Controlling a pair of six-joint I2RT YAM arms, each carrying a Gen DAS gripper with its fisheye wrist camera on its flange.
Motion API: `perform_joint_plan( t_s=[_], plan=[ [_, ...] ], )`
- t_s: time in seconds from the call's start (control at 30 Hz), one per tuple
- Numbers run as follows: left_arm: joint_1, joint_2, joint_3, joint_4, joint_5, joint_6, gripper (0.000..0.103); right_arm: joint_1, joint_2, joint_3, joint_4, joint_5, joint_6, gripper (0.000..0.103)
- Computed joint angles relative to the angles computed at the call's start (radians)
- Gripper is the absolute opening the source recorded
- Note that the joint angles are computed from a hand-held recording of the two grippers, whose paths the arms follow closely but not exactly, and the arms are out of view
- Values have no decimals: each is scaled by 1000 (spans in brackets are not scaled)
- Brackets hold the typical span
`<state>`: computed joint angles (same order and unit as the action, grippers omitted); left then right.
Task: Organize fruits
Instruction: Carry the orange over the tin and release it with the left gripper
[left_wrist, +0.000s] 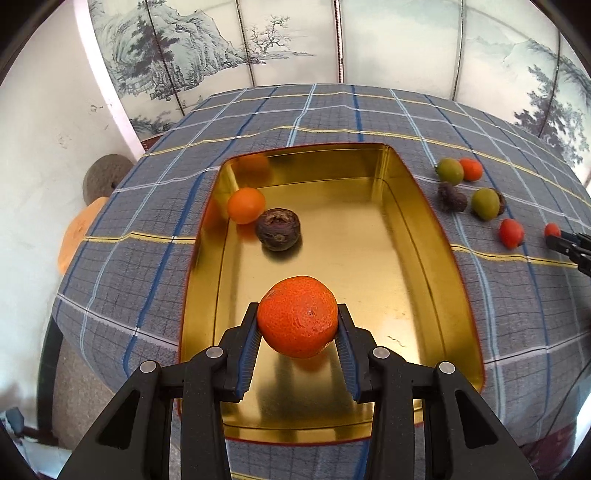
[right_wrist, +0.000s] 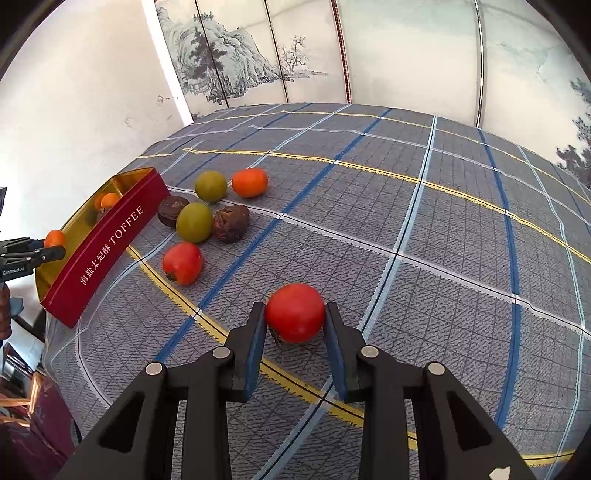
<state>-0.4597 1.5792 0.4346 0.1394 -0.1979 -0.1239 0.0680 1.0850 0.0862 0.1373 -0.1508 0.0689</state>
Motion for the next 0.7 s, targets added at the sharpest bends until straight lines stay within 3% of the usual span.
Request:
perform_joint_plan(
  t_s=[0.7],
  plan=[
    [43,117,63,49,-57,34,41,3,18,3,13,3,1,29]
  ],
)
